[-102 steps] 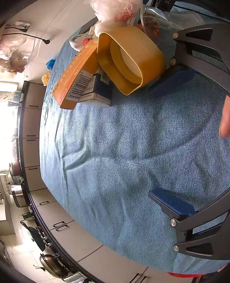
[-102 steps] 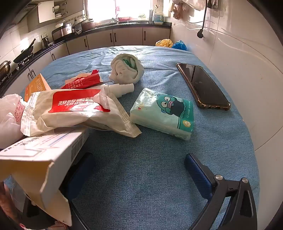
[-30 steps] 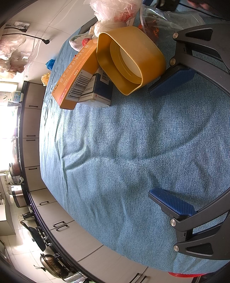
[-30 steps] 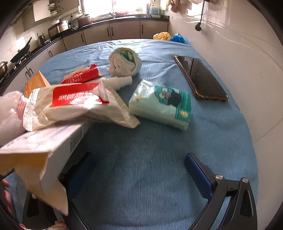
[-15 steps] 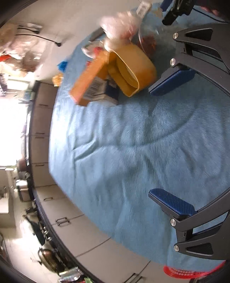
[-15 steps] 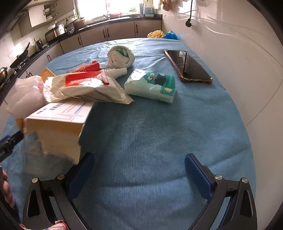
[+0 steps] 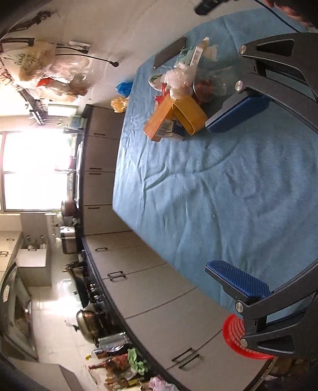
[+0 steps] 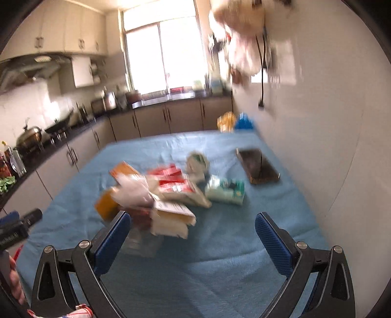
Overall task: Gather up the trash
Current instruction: 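Move both tools toward the pile of trash on the table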
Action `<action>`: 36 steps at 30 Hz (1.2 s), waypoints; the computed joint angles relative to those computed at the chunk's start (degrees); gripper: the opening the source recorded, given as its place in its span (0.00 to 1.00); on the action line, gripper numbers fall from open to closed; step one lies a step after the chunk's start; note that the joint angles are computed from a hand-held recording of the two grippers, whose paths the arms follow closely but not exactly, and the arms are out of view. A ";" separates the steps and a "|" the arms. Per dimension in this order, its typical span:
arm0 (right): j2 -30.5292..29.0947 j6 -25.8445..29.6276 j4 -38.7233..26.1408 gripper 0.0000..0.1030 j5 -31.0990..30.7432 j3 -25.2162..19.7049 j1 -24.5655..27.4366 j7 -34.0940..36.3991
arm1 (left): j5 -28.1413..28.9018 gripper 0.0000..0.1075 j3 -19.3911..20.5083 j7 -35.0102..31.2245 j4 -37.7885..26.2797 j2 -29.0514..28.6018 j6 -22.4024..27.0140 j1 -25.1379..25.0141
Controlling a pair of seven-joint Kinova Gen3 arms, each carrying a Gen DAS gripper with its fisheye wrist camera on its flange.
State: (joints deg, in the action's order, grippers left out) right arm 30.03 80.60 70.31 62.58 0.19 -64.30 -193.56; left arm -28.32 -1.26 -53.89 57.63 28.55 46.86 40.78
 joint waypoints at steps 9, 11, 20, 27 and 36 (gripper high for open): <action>3.71 9.03 -0.75 1.00 11.24 2.49 -8.48 -7.03 | -10.55 0.96 -1.72 8.77 10.82 -6.84 -3.90 4.23; 3.58 9.37 -1.00 1.00 10.51 1.78 -8.37 -8.20 | -12.50 0.96 -1.22 10.66 12.99 -8.24 -4.53 4.41; 1.89 9.74 0.09 1.00 7.19 -0.52 -8.77 -11.51 | -17.20 0.96 2.50 14.79 17.66 -11.14 -4.77 3.11; 1.59 8.86 -0.04 1.00 6.33 -1.11 -8.40 -10.83 | -16.78 0.96 4.00 13.87 17.38 -10.72 -4.16 2.09; 0.94 5.75 1.33 1.00 3.86 -1.34 -6.19 -11.02 | -10.69 0.96 4.58 7.40 13.65 -7.64 -3.14 0.36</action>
